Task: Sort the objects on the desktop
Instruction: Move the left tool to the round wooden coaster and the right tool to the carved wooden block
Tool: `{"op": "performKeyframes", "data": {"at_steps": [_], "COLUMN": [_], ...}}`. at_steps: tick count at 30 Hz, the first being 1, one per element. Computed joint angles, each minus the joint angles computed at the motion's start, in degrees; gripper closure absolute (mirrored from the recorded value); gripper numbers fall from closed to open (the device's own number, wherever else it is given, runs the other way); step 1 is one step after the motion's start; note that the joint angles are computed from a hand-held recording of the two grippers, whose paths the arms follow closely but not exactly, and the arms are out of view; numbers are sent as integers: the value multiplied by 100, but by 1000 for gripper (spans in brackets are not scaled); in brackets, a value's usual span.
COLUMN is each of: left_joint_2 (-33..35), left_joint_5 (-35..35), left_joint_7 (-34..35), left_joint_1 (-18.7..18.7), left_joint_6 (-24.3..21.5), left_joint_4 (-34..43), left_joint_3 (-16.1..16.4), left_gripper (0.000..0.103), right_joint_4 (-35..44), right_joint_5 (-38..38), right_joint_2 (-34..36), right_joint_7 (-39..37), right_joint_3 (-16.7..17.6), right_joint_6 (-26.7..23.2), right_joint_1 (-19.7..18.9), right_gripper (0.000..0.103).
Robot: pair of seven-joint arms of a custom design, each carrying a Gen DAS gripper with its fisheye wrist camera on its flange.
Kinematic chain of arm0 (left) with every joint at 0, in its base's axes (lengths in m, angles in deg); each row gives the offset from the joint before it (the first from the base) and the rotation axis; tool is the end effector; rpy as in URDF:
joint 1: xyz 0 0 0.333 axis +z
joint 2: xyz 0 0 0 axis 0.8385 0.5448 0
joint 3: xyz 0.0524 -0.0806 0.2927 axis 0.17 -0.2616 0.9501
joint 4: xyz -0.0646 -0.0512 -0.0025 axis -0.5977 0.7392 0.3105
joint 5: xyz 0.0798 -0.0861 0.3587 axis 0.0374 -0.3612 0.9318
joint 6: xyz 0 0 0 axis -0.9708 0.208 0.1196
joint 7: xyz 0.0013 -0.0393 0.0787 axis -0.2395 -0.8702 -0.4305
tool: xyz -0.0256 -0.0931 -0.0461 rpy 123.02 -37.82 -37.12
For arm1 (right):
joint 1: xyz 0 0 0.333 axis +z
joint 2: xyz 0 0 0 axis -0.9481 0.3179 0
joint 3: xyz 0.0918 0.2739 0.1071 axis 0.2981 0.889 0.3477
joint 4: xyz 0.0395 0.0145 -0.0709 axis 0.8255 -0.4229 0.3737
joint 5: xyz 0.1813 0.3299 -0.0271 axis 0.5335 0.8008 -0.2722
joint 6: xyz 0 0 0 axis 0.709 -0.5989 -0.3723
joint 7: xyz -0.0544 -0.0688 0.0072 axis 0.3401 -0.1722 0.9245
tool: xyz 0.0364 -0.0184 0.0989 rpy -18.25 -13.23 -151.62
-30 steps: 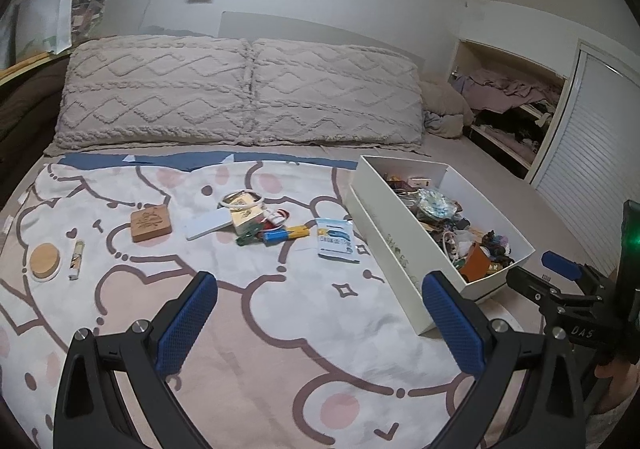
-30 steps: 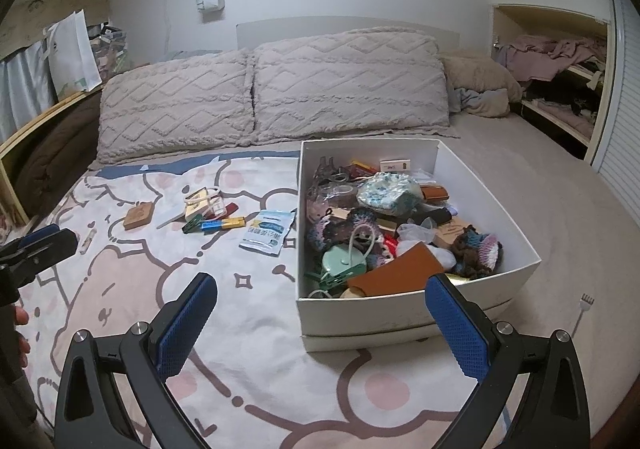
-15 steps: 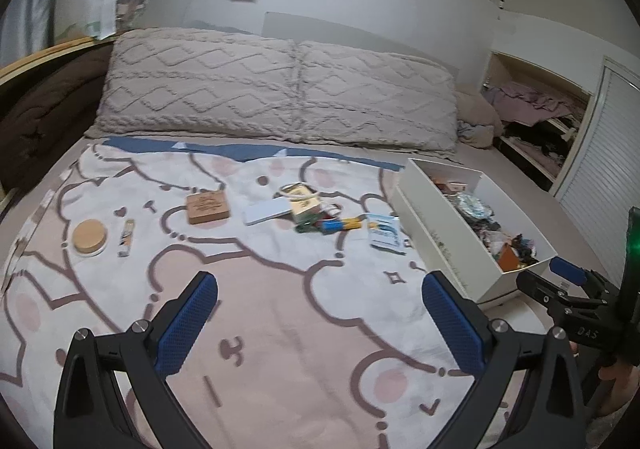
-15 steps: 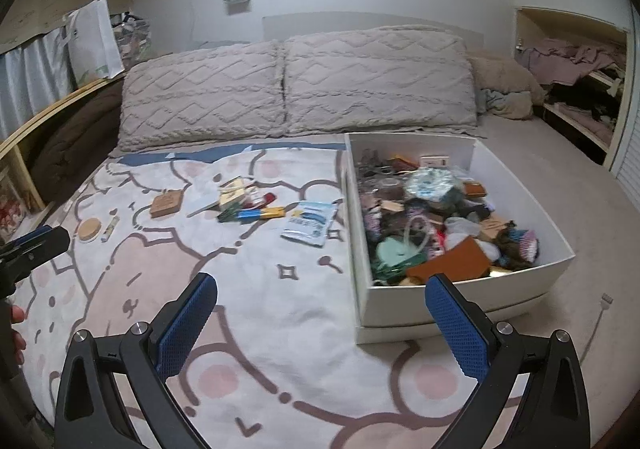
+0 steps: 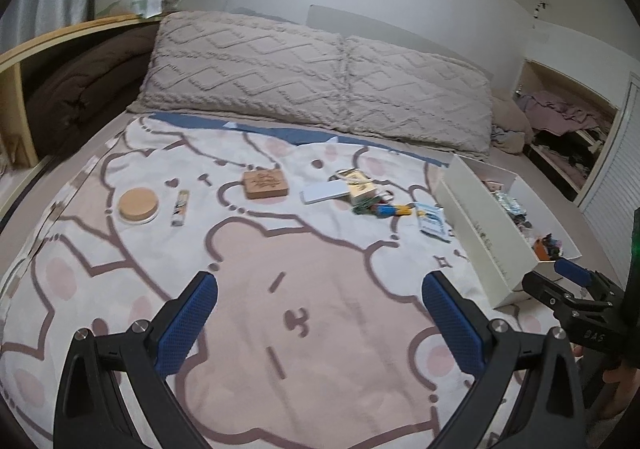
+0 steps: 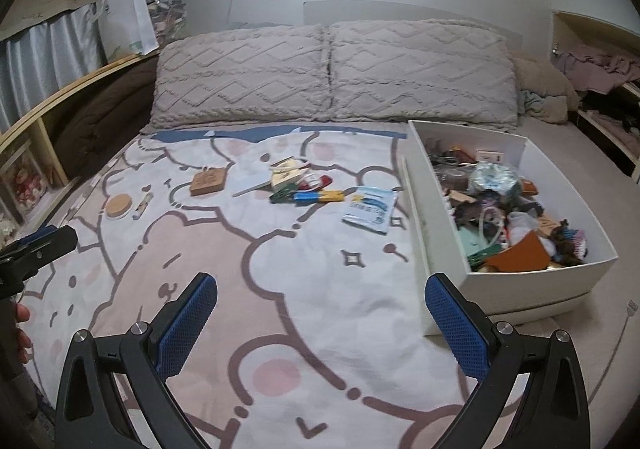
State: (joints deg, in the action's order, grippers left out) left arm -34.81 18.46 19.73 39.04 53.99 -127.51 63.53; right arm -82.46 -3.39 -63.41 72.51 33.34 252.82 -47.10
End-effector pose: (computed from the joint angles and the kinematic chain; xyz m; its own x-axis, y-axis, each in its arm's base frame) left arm 0.3658 -0.2958 0.4552 0.4210 -0.8859 0.1948 -0.5159 -0.4105 -0.7519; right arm 0.5128 0.2822 0.4453 0.5966 -0.8003 -0.0596 -0.5572 -0.3596 -0.7484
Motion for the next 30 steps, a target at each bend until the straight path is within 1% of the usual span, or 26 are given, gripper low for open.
{"op": "performKeyframes", "data": {"at_steps": [9,14,18,22,24,30], "left_joint_2": [-482,-671,-810,-911,-968,-917], "left_joint_5": [-211,-302,-313,-335,-306,-387], "left_joint_7": [-75,-51,-162,-259,-312,-173], "left_joint_1": [29,103,205,326,393,589], "left_joint_6": [31,108,344,501,652,934], "left_joint_4": [-539,-787,-1047,-1261,-1388,-1638], "left_joint_3": [54,88,145,185,218,362], "left_gripper": [0,0,0,0,0,0], "right_joint_4": [76,171,284,391,474,820], "right_joint_5": [-183,-143,-157,-380,-429,-700], "right_joint_2": [140,256,394,549,646,1004], "right_joint_7": [161,81,73,150,148,305], "right_joint_3": [68,168,226,230,257,233], "right_joint_6": [-72,-97,-201,-281,-319,-471], "right_joint_1": [172,226,304,451,488,640], "right_gripper": [0,0,0,0,0,0]}}
